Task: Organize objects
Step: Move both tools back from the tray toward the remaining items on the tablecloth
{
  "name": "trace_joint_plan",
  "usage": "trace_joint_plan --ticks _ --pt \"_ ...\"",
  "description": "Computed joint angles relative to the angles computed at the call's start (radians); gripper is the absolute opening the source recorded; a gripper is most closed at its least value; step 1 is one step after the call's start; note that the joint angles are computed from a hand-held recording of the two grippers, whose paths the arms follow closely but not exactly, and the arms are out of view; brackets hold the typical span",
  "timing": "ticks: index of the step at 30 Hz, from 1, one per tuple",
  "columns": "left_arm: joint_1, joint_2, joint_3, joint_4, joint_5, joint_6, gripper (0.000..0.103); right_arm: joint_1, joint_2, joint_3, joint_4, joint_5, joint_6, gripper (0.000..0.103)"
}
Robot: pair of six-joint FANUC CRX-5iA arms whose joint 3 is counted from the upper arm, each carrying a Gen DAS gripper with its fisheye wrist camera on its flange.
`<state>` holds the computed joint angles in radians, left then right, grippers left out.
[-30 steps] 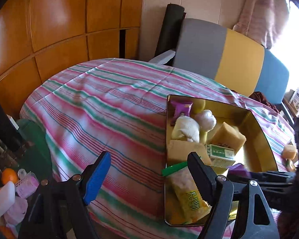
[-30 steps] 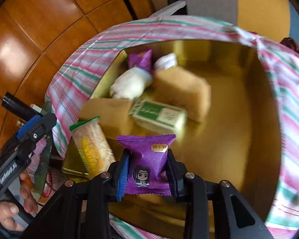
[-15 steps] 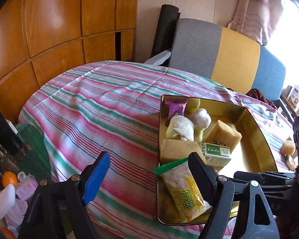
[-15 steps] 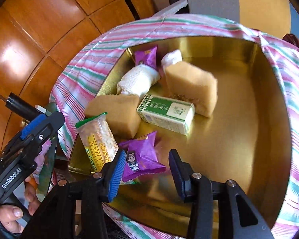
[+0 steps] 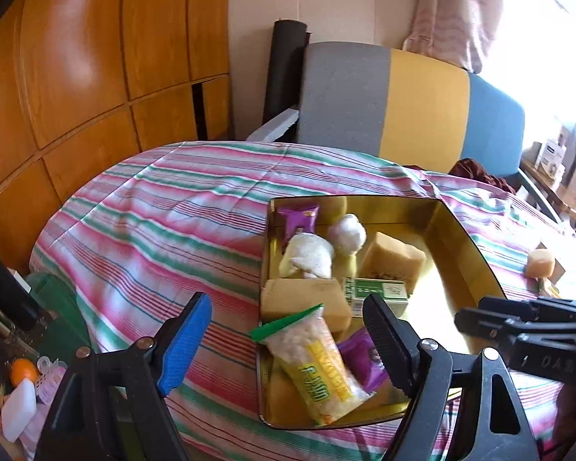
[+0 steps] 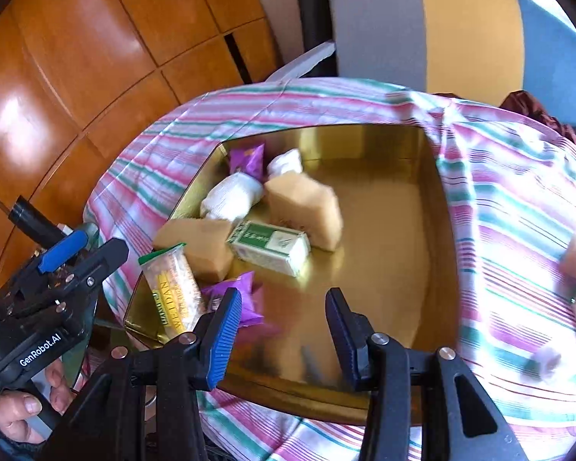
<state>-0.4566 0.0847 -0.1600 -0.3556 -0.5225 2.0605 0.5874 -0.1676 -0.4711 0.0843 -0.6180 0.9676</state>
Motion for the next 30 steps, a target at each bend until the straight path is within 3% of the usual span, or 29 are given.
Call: trace_joint_plan --ticks 14,25,30 --pt "-0.053 0.030 0.045 -0.008 -0.025 -0.039 0.082 -0.167 -0.132 -0.124 0.146 -0.045 -0.129 0.046" --pt "-0.116 0.087 0.116 -0.004 -0.048 -0.118 0.082 -0.443 -0.185 -0.237 0.347 -0.047 -0.282 0.046" --pt "-0.155 0.129 0.169 -0.002 -0.066 -0.160 0.082 -0.577 -0.178 -0.255 0.314 -0.035 -0.361 0.046"
